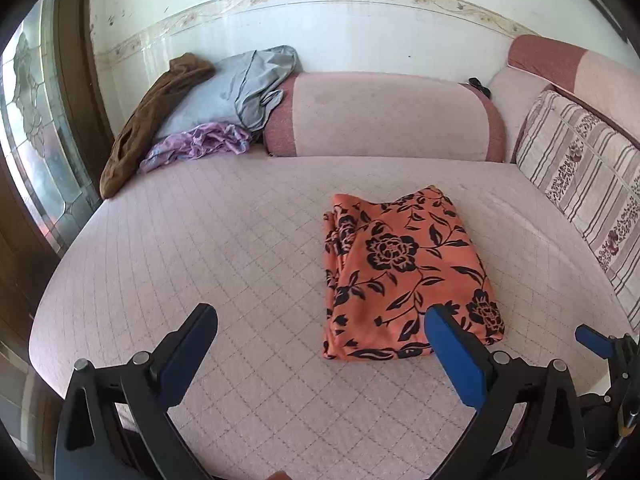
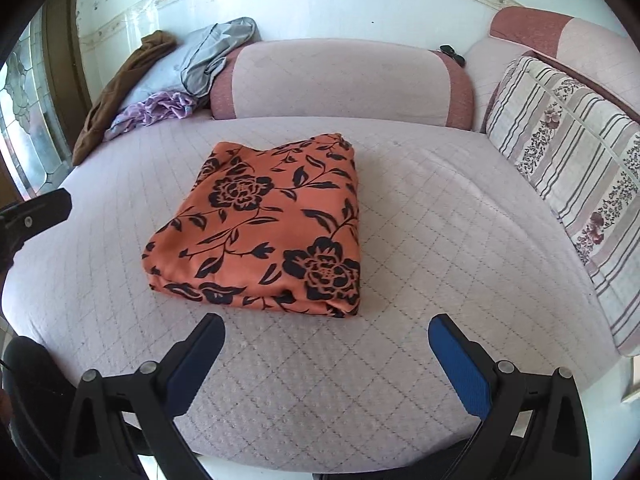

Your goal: Fold small clothes

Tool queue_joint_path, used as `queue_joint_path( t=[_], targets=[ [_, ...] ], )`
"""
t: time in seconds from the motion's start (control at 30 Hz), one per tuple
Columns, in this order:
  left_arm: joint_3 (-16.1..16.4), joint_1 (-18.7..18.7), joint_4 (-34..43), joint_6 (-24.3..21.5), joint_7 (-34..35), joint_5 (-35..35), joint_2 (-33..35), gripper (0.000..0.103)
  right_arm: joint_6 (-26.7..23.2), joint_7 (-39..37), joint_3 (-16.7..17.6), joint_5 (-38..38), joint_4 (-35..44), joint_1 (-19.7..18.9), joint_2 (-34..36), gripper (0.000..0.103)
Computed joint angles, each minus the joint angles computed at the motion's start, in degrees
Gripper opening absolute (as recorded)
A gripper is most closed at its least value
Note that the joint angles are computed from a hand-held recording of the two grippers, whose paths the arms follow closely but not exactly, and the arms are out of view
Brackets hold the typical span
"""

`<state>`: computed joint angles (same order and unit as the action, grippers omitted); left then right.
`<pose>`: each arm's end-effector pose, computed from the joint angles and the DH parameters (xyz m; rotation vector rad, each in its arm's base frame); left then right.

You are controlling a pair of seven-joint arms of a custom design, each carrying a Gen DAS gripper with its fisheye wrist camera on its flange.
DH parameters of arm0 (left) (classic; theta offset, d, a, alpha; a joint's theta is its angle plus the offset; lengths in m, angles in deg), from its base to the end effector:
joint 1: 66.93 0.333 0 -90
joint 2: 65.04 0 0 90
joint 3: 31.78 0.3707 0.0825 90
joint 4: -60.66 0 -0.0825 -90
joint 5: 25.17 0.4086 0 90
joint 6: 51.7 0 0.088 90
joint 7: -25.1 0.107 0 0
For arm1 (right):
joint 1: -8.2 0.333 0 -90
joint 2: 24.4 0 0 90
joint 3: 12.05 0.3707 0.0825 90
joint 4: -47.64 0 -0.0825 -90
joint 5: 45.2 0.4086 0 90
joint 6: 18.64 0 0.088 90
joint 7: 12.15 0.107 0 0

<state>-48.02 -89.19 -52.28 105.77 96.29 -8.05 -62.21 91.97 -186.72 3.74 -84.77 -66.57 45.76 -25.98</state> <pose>0.4958 -0.4050 0.5743 -1.2525 2.2929 -0.8769 0.3754 0.4331 0.5291 -1.4312 2.3333 -0.8254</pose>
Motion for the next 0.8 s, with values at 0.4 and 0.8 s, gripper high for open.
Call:
queue_joint_path(
  t=[0.4, 0.8],
  targets=[
    [0.01, -1.0, 1.41, -0.96, -0.95, 1.56, 1.47, 0.103, 1.62, -3.1, -0.45, -0.64, 1.01, -0.63, 0.52, 0.103],
    [0.54, -1.15, 2.66, -0.36, -0.56, 0.96, 3.43, 0.103, 1.48, -5.4, -1.49, -0.3, 2.82, -0.78, 2.23, 0.103]
  ],
)
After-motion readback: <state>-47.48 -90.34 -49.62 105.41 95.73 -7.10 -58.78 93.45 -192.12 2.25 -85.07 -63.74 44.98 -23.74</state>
